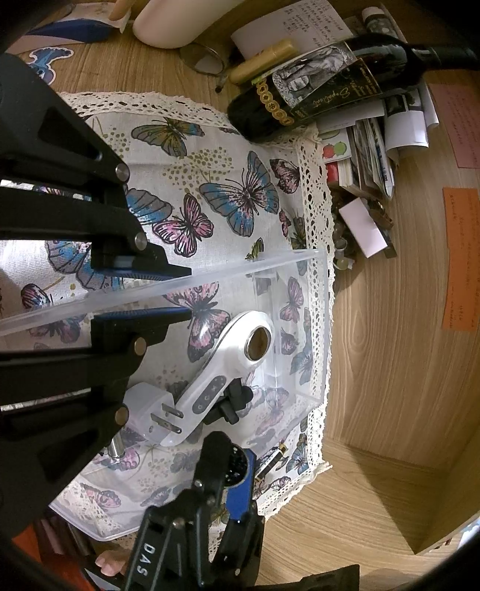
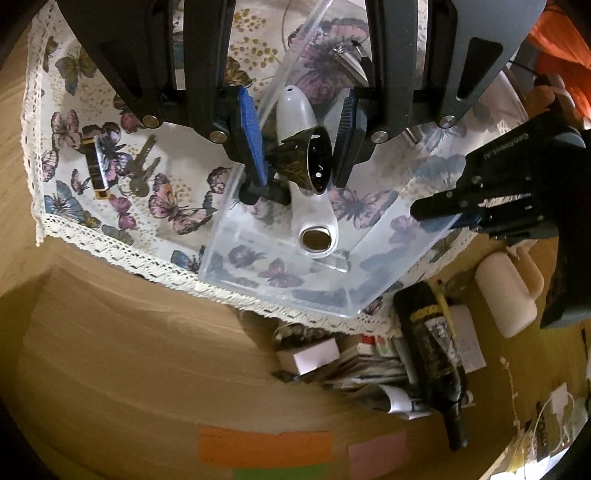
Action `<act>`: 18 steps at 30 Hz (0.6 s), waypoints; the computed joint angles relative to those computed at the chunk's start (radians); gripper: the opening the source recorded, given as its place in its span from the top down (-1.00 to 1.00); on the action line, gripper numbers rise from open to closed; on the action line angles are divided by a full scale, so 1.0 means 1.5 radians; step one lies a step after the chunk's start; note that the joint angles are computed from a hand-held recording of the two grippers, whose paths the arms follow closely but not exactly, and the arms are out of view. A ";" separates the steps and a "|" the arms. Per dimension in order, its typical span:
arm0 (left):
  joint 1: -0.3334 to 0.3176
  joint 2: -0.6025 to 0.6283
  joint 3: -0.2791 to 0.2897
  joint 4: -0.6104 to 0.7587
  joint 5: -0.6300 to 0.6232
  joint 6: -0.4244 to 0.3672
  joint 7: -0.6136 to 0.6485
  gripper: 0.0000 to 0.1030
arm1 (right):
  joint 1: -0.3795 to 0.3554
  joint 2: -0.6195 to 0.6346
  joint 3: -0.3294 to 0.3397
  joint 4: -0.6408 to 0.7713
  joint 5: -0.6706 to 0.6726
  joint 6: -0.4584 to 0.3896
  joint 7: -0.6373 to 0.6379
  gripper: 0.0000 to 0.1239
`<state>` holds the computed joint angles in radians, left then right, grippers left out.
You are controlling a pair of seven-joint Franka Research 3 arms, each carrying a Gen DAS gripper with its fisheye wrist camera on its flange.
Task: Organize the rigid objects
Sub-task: 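Lower the dark ribbed piece into the box with the right gripper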
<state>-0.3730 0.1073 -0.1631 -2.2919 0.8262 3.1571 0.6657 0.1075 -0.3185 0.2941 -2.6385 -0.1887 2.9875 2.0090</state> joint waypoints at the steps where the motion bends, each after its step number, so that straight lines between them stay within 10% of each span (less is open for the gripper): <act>1: 0.000 0.000 0.000 0.000 -0.001 0.000 0.001 0.75 | -0.001 0.001 0.002 0.002 -0.003 -0.003 -0.001 0.46; 18: 0.000 0.000 -0.001 0.000 -0.002 0.000 0.001 0.75 | -0.093 -0.076 0.053 -0.032 -0.040 0.004 0.073 0.41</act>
